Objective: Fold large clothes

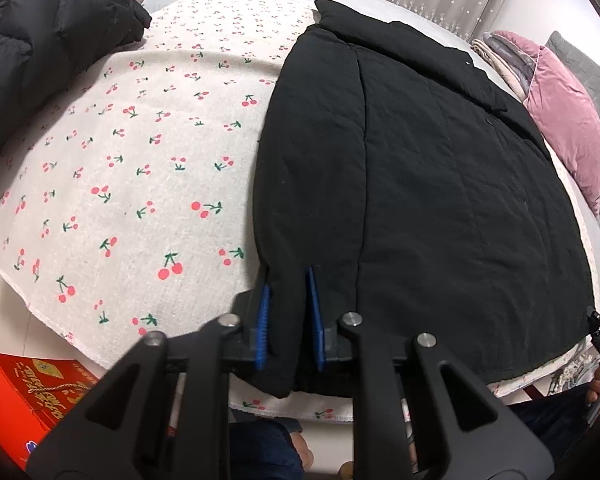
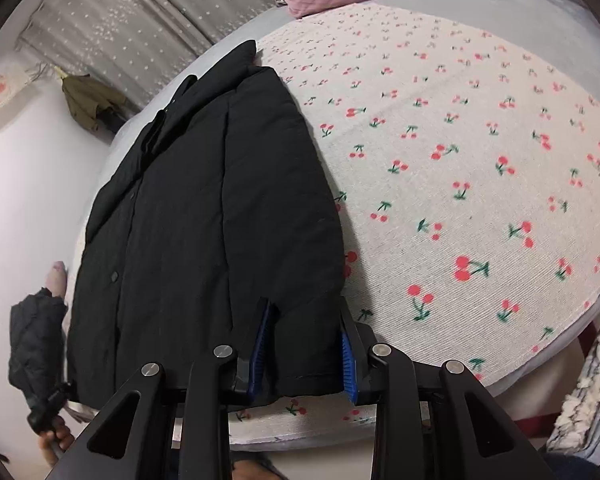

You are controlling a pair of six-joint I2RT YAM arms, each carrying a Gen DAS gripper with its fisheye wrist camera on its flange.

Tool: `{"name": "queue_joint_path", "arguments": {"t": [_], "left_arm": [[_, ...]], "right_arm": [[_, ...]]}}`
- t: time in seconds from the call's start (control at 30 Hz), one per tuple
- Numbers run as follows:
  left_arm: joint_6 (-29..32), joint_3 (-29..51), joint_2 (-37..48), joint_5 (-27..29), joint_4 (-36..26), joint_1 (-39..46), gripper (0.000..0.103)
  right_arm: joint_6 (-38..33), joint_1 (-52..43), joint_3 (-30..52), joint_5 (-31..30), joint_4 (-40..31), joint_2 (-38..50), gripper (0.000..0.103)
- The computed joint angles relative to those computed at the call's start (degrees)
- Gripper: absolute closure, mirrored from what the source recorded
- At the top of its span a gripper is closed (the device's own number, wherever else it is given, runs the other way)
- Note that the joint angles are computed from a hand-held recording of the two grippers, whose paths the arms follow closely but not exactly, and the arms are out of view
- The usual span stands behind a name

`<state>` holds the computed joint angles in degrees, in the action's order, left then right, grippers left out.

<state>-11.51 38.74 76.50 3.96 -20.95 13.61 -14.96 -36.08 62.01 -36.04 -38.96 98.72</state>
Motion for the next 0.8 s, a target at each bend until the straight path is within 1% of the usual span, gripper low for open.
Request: {"name": "queue_joint_path", "arguments": {"t": [0.03, 0.07, 0.13, 0.27, 0.37, 0.43, 0.5, 0.6, 0.7, 0.77, 0.8], "left_arm": [[0.1, -0.3, -0.4, -0.1, 0.2, -0.1, 0.093], [0.0, -0.5, -0.9, -0.4, 0.2, -0.2, 0.094], [-0.3, -0.9, -2.1, -0.4, 0.4, 0.2, 0.095], [-2.2, -1.6, -5.6, 0.8, -0.5, 1.4, 0.096], [-3.8, -1.9, -8.3, -1.0, -2.0, 0.9, 0.097], [-4.9, -1.8, -10.7, -1.0, -3.3, 1.0, 0.097], [-5.9, -1.4, -13.2, -0.5, -5.1, 1.3, 0.097], [-6.3, -0.3, -17.4, 1.9, -9.5, 2.8, 0.098], [-5.8, 0.4, -23.5, 2.6, -14.4, 3.1, 0.098], [-4.9, 1.3, -28.5, 5.2, -19.1, 4.4, 0.098], [-4.7, 1.6, -30.4, 5.6, -20.5, 4.3, 0.098]], "right_arm": [[0.0, 0.1, -0.2, -0.1, 0.5, -0.2, 0.080], [0.1, 0.1, -0.2, -1.1, 0.9, -0.3, 0.085], [0.3, 0.1, -0.4, -2.6, 1.8, -1.0, 0.090], [-0.4, -3.1, 0.1, -9.8, 0.4, -2.7, 0.092], [-0.9, -4.7, -0.2, -13.3, -0.6, -4.5, 0.094], [-2.1, -5.7, -0.9, -14.8, -1.6, -7.0, 0.094], [-4.0, -7.0, -0.5, -16.7, -4.0, -8.6, 0.094], [-6.0, -8.8, 1.2, -19.2, -7.7, -10.2, 0.095], [-8.9, -11.4, 3.9, -22.2, -12.8, -11.1, 0.095], [-11.8, -14.0, 5.7, -24.6, -17.0, -12.0, 0.095], [-13.3, -15.0, 6.7, -25.7, -19.0, -12.0, 0.095]]}}
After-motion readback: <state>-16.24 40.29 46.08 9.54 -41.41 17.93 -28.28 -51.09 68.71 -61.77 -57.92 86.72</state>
